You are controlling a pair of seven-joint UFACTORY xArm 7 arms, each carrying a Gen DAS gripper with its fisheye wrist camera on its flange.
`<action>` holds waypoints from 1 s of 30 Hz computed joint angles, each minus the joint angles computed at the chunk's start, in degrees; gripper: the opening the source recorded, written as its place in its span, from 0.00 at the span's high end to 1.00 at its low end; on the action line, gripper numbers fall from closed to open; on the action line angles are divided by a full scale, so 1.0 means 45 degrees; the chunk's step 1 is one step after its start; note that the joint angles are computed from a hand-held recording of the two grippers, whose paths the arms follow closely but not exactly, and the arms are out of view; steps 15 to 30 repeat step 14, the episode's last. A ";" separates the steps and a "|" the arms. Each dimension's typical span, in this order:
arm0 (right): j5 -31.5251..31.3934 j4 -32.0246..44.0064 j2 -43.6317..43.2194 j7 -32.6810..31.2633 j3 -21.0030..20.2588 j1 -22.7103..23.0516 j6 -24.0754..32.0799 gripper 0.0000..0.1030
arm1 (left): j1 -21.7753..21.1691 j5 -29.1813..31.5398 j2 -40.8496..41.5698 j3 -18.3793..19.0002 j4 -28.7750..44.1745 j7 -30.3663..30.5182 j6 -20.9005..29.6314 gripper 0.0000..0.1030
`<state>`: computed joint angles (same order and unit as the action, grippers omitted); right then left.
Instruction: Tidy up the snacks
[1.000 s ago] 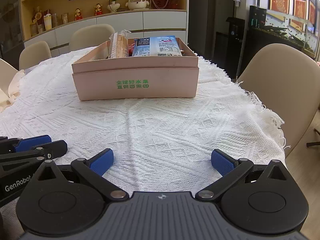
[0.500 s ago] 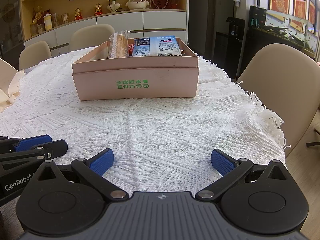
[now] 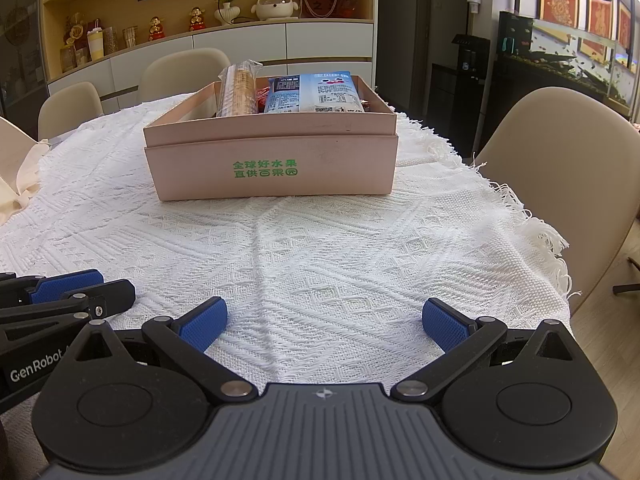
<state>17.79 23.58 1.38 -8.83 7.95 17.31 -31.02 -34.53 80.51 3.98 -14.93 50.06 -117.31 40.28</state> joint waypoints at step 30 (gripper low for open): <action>0.0002 0.0003 0.0005 -0.0001 -0.0003 0.0004 -0.0002 0.00 | 0.0020 0.0161 -0.0029 0.0021 -0.0024 -0.0216 -0.0089 0.72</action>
